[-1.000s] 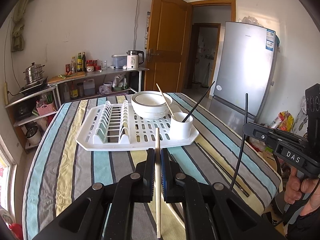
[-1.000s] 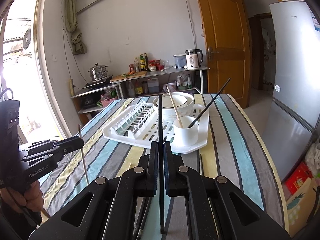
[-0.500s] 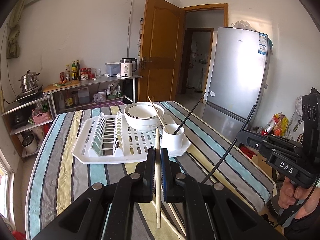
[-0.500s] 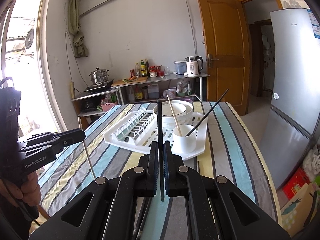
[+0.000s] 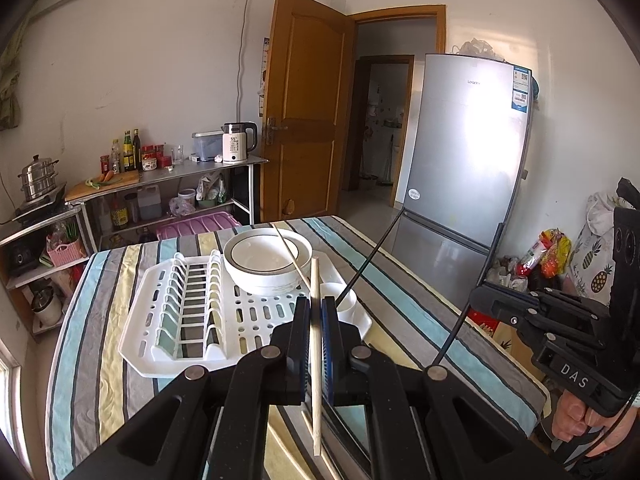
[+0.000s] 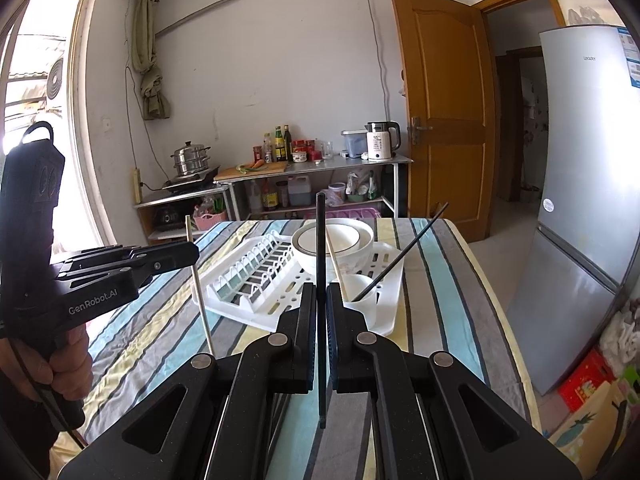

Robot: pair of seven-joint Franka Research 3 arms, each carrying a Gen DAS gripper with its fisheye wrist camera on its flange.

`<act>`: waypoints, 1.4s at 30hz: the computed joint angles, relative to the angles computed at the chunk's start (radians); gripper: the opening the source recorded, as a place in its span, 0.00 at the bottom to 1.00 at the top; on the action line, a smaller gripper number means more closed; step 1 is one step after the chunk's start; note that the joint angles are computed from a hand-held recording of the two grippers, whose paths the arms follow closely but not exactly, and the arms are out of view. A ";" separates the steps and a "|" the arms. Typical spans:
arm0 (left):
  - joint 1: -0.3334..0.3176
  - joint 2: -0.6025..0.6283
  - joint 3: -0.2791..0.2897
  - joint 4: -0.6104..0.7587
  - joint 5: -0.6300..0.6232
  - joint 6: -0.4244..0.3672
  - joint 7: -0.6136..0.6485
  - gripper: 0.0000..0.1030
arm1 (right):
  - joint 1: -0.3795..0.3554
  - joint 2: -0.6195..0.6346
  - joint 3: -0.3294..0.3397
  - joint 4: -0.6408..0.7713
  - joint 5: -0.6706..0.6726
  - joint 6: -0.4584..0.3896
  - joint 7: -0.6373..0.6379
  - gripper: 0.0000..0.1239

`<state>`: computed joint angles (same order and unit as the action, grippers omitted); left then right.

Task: Organize utensils
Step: 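Lift both chopsticks and carry them over the white cup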

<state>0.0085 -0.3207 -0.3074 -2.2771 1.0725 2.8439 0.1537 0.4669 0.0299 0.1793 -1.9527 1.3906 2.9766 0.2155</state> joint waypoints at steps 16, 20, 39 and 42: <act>-0.028 0.239 0.093 0.271 0.026 0.031 0.069 0.05 | -0.051 0.158 0.039 0.194 -0.214 0.002 0.188 0.04; -0.049 0.298 0.125 0.335 -0.010 0.042 0.114 0.05 | -0.069 0.202 0.054 0.254 -0.269 -0.002 0.236 0.04; -0.121 0.505 0.240 0.562 -0.142 0.077 0.262 0.05 | -0.129 0.378 0.122 0.495 -0.499 -0.015 0.443 0.04; -0.126 0.523 0.252 0.571 -0.166 0.088 0.276 0.05 | -0.132 0.391 0.127 0.515 -0.526 -0.019 0.463 0.04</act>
<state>-0.1171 0.2028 -0.0549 -1.7056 0.9060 2.9318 0.4299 0.3350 0.4211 0.3065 -1.4381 0.8644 2.9581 0.6786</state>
